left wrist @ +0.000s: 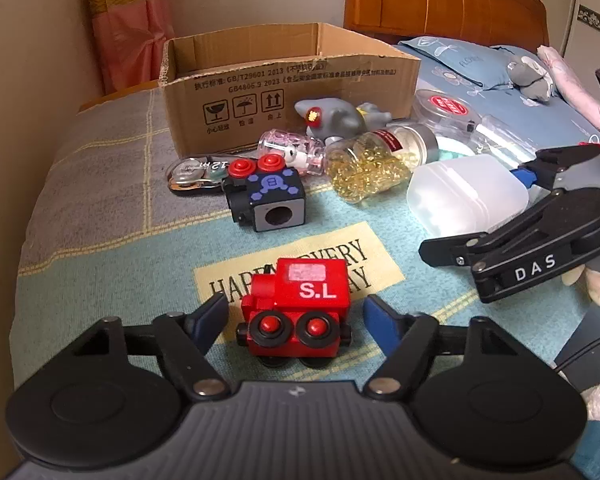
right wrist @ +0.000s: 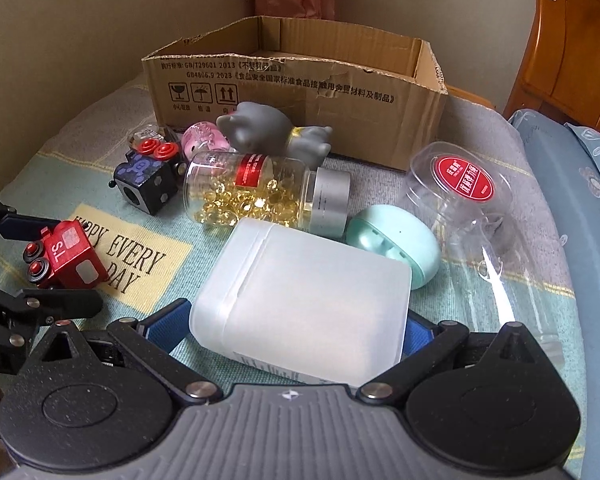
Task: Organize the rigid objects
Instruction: 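Lift the red train with left gripper while right gripper grasps the white plastic bottle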
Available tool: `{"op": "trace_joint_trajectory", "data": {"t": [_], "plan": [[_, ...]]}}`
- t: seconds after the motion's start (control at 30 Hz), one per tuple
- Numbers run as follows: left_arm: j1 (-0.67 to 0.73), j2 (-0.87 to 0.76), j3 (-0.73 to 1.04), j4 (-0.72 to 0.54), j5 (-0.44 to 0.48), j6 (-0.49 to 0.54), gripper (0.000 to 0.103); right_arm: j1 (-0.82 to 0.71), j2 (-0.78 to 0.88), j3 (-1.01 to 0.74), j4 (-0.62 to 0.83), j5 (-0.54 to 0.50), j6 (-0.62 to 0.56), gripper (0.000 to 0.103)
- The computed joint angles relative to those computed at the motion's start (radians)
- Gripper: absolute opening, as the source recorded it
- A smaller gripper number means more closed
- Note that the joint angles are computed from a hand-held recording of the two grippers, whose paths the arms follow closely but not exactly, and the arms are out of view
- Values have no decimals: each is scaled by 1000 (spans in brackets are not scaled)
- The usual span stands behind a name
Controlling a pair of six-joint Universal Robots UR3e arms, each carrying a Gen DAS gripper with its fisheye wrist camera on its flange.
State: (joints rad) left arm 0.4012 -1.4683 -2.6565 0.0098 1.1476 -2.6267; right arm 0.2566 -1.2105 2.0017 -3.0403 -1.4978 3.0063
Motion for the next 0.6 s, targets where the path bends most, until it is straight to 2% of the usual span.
{"op": "trace_joint_trajectory", "data": {"t": [0.1,0.33,0.47,0.53,0.6], "plan": [[-2,4,6,-14,-3,7,66,5,3,-31,41,-8,8,103],[7,12,6,-27,-11,21,64,28,-2,-137,197,-55,57,103],[18,24,7,-46,-24,39,56,33,1,-186,261,-59,94,103],[24,33,10,-66,-28,47,56,37,15,-220,291,-66,104,101],[25,36,12,-75,-29,54,56,52,24,-242,313,-105,116,94]]}}
